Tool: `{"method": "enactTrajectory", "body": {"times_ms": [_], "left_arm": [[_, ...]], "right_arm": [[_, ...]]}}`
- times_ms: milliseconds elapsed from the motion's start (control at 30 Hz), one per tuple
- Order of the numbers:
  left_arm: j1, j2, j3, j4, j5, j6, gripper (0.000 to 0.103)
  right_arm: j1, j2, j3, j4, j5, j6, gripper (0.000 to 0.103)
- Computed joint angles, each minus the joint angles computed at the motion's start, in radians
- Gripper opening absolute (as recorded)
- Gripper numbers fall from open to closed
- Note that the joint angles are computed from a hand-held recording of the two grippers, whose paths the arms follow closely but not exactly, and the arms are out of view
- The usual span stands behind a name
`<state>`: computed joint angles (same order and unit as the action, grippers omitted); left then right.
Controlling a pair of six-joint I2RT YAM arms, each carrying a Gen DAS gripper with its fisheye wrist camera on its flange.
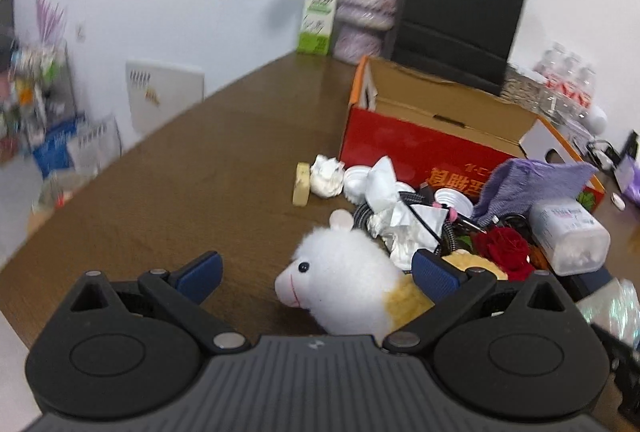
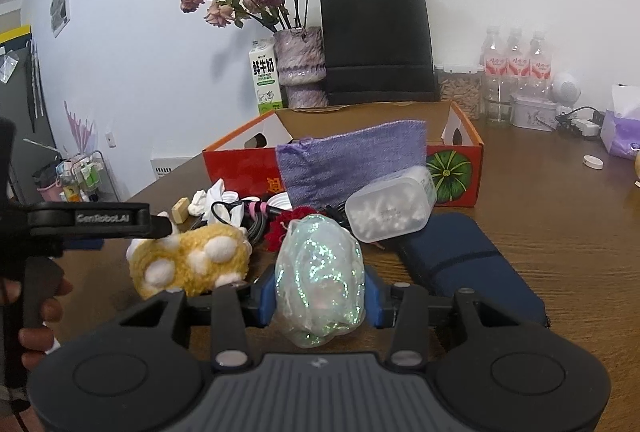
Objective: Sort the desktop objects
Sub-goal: 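Grasp the clear plastic bag with the right tool while the left tool grasps the plush sheep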
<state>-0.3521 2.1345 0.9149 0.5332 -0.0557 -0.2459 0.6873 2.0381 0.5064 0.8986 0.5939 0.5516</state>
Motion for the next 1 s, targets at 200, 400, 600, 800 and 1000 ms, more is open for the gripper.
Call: {"method": "enactTrajectory", "body": {"times_ms": [200,400,600,800,1000], "left_arm": [[0.043,0.028,0.098,-0.182,0.16,-0.001,0.071],[0.044,0.005,0.056,-0.172,0.171,0.098,0.064],[0.031,-0.038,-0.01,-0.095,0.159,0.167,0.062],[0.024,-0.079,-0.09,0.039,0.173,0.208,0.059],[0.025,-0.115,-0.126,0.111,0.233,0.21,0.058]], "right_arm": [[-0.027,0.003,-0.009,0.02,-0.036,-0.026,0.042],[-0.074,0.012,-0.001,0.016,-0.079,-0.027,0.042],[-0.074,0.026,0.007,0.026,-0.091,-0.005,0.042],[-0.054,0.0,-0.011,0.028,-0.059,0.005,0.042],[-0.035,-0.057,-0.027,0.031,-0.018,-0.024,0.042]]}}
